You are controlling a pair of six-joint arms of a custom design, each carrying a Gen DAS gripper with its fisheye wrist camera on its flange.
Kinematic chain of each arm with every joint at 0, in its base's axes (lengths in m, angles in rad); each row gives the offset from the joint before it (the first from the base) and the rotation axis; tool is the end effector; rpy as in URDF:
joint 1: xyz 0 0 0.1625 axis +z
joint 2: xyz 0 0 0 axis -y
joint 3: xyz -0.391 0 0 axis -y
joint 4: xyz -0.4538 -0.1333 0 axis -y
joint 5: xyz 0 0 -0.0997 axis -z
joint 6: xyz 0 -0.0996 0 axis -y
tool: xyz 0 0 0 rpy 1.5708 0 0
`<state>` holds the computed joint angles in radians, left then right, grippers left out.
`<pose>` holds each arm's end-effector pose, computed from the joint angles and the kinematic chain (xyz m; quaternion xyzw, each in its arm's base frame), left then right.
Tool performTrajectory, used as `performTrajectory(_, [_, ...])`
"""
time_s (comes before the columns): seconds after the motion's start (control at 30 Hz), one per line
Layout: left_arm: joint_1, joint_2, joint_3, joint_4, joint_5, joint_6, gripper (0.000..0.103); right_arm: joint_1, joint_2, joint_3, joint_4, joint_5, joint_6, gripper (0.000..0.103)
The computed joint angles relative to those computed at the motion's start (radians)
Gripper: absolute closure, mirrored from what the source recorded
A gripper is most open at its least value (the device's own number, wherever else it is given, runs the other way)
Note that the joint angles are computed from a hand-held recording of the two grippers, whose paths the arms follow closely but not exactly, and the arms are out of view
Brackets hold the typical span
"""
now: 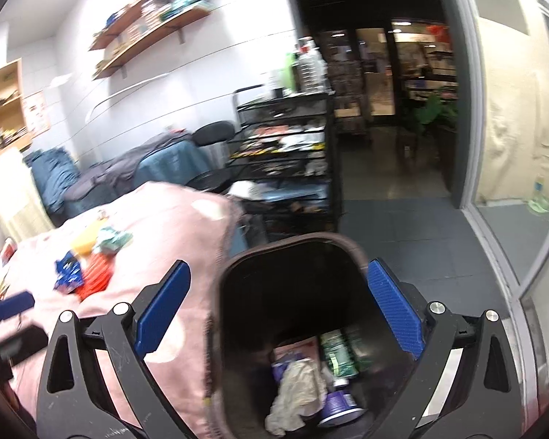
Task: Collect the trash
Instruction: 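Return both tools to the bedspread and grasp the blue-silver chip bag with the right tool, then grasp the orange mesh net with the left tool while the right tool holds the chip bag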
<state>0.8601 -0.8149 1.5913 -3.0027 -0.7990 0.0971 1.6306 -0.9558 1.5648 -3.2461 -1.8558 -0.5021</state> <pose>-0.3124 -0.6738 0.1332 0.2333 0.8542 -0.3919 0.2496 0.1487 -0.7221 0.2633 0.1670 -0.8391 0.4640 0.2297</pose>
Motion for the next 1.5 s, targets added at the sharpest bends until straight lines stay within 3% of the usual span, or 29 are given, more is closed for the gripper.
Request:
performTrajectory(0.2, [0.026,-0.079,0.073,-0.059,0.074,-0.056,0.005,0.028,0.037,-0.022,0.074,0.049,-0.009,0.007])
performTrajectory(0.53, [0.086,-0.202,0.157,-0.053,0.209,-0.155,0.005,0.092,0.123,-0.111,0.268,0.115,-0.049,0.007])
performTrajectory(0.83, [0.129,-0.288,0.198,-0.01,0.189,-0.233,0.005,0.153,0.239,-0.255,0.461,0.104,-0.14,0.007])
performTrajectory(1.07, [0.144,-0.283,0.175,0.03,0.166,-0.241,0.005,0.207,0.393,-0.454,0.611,0.03,-0.273,0.008])
performTrajectory(1.23, [0.154,-0.27,0.153,0.072,0.146,-0.238,0.005,0.229,0.518,-0.611,0.668,-0.056,-0.328,0.024])
performTrajectory(1.3, [0.157,-0.261,0.14,0.097,0.14,-0.234,0.005,0.231,0.563,-0.684,0.72,-0.092,-0.309,0.052])
performTrajectory(1.33, [0.158,-0.258,0.135,0.107,0.137,-0.231,0.005,0.226,0.564,-0.699,0.745,-0.071,-0.285,0.068])
performTrajectory(1.4, [0.16,-0.249,0.122,0.126,0.13,-0.221,0.005,0.217,0.554,-0.702,0.752,-0.023,-0.263,0.086])
performTrajectory(1.5, [0.163,-0.231,0.095,0.162,0.117,-0.212,0.005,0.207,0.518,-0.665,0.699,0.033,-0.238,0.089])
